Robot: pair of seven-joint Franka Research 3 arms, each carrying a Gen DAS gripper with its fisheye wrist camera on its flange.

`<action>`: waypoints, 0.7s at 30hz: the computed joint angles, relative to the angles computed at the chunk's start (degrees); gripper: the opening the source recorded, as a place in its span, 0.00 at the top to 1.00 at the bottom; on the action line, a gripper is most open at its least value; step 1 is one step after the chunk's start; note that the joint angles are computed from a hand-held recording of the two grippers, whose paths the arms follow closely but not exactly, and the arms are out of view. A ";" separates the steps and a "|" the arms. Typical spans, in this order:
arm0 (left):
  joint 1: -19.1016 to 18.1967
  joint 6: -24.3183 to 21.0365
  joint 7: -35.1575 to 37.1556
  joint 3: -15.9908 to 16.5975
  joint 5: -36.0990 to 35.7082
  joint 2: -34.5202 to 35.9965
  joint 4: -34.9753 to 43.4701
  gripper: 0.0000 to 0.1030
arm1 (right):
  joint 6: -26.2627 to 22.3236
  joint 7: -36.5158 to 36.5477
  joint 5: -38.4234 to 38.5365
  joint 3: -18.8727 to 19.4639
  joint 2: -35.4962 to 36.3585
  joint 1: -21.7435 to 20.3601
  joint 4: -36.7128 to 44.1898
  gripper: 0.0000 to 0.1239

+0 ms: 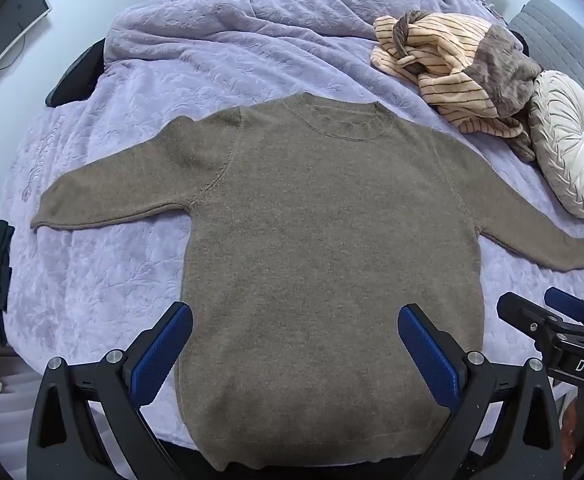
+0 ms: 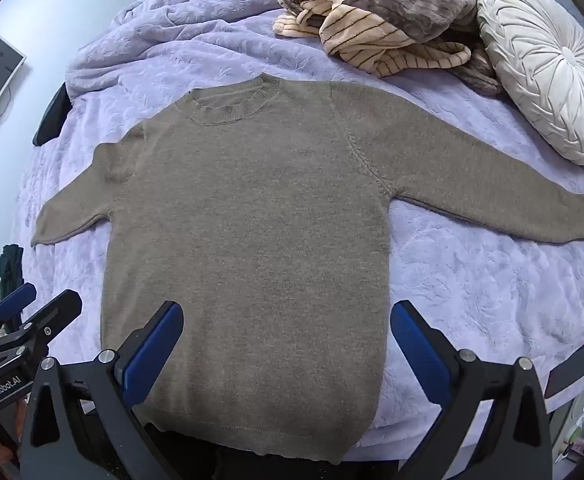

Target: Fold small clothes

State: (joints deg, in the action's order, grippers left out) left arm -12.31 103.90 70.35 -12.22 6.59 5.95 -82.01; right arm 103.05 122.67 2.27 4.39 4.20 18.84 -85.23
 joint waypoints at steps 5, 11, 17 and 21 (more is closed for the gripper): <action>-0.48 -0.86 -0.35 -0.20 1.25 0.45 0.94 0.00 | 0.05 0.10 -0.24 -0.02 0.04 0.02 -0.03 0.17; -0.02 -0.27 -0.11 0.07 1.19 -1.36 -1.53 0.00 | 0.59 0.49 0.49 0.09 -1.19 0.00 -2.08 0.17; -0.02 -0.68 -0.18 0.01 1.16 -1.55 -1.72 0.00 | 1.17 0.18 0.86 0.08 -1.23 -0.31 -2.62 0.17; 0.13 1.03 -0.37 0.05 0.79 -2.29 -3.02 0.00 | 1.12 0.25 1.46 0.18 -1.27 -0.30 -2.53 0.17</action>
